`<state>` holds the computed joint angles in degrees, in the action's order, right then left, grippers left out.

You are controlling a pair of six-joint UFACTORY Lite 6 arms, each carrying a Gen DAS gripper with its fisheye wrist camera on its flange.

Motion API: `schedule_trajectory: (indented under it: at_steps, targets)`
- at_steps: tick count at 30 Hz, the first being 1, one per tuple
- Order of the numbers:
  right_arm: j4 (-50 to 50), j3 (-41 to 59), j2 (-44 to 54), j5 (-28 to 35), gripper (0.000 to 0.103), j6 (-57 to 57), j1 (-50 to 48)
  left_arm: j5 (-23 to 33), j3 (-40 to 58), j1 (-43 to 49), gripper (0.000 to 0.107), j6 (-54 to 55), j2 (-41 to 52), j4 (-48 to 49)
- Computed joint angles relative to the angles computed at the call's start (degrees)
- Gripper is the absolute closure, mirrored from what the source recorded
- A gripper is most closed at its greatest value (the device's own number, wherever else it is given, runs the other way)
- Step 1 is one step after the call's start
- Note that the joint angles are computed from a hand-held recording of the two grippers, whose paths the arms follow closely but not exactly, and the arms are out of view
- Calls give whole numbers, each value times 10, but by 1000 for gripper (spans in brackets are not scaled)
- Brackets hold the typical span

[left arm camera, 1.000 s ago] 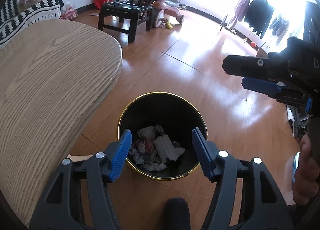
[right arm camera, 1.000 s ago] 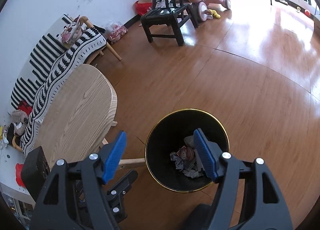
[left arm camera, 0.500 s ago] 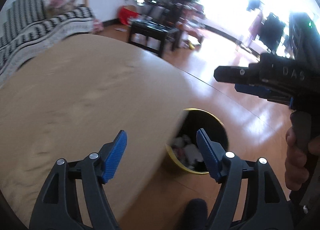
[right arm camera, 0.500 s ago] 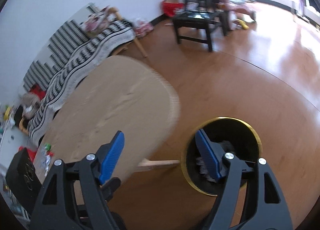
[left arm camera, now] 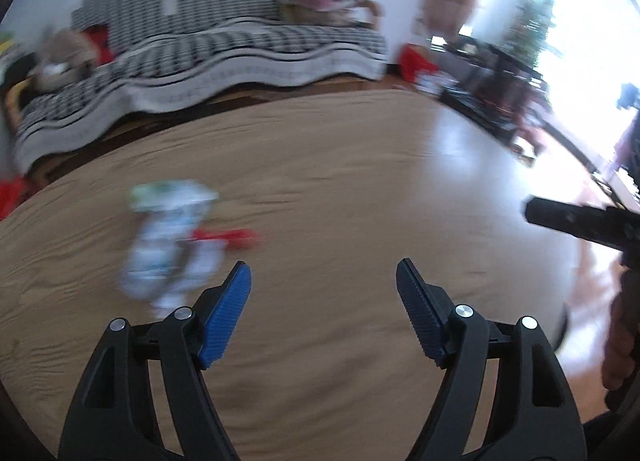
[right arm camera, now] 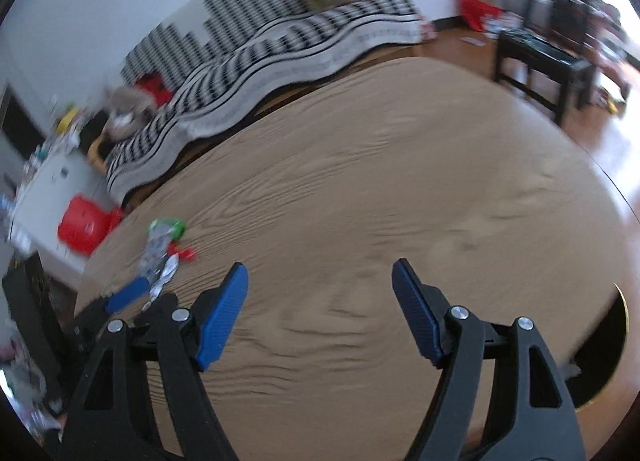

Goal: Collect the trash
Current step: 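Move both tools back to the table toward the blister pack and red ribbon, then grasp the silver blister pack with the left tool while the right tool grasps the red ribbon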

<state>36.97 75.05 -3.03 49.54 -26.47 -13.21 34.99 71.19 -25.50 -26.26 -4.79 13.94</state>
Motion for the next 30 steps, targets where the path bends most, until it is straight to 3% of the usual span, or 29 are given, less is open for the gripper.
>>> schedule_trajectory:
  at_steps: [4,8,20,24,27,30]
  targets:
    - [-60,15,41,-69,31,76,145,-10,-24,131,34,106,-9,-46]
    - [-136,74,130,-115,31,133,249,-20,-4,192,34,174,31,-60]
    - [-235,329,391,-117,36,158,365,-61,35,250,41,318,142,-145]
    - [-246,399,439,-102,39,136,387,-64,40,259,64,346,146,-176]
    - [-271,415,451,-107,46,135,411,-75,31,262,73,355,140,-176]
    - [-262,413,450,-112,72,105,423,-78,29,266,75,379,139,-200]
